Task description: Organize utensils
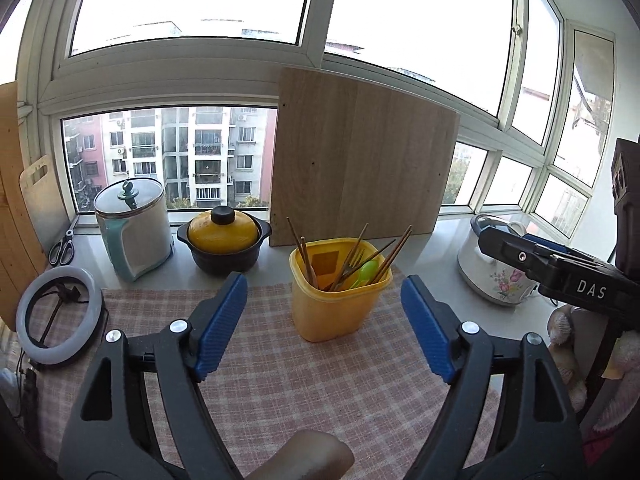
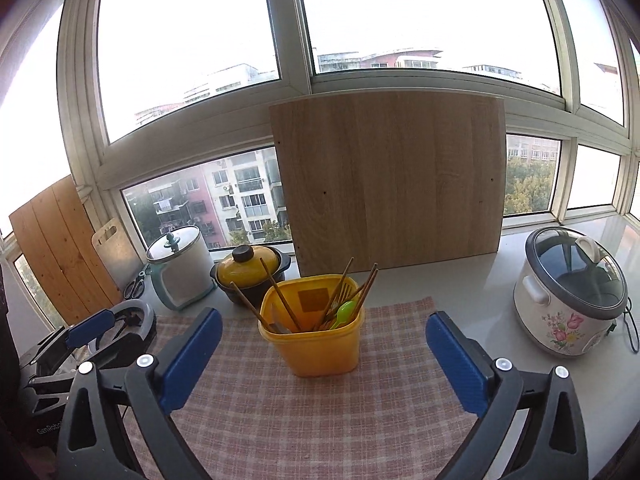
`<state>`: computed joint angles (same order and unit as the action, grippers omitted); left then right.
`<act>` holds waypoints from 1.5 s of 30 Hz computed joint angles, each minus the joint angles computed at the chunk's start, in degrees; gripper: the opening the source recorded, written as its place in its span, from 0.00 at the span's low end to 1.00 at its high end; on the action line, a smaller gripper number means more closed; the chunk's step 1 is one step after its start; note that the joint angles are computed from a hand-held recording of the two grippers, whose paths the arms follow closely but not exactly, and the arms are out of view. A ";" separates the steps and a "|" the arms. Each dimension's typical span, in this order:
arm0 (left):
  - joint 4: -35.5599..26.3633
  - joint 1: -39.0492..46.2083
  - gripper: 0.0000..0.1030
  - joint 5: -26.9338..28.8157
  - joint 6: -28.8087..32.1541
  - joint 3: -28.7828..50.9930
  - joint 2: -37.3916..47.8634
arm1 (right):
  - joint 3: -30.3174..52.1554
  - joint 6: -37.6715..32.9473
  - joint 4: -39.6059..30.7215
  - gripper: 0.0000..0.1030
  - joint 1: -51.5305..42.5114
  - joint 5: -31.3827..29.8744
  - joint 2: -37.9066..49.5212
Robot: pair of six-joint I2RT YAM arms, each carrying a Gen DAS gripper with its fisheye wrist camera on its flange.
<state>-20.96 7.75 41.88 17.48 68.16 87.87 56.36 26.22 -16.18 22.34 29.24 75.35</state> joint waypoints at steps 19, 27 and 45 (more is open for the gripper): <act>3.70 1.95 1.00 -2.55 -1.90 -4.79 -4.36 | -2.09 1.89 -0.47 1.00 1.84 2.72 -1.57; 2.58 1.95 1.00 -3.48 -0.51 -5.47 -4.67 | -2.58 2.60 -0.61 1.00 2.01 3.16 -1.87; 3.74 1.85 1.00 -5.65 1.13 -6.88 -5.48 | -2.70 2.85 -0.84 1.00 2.44 4.30 -2.38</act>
<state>-17.22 9.61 36.22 18.61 61.29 82.39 53.66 29.07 -17.02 24.79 33.54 72.97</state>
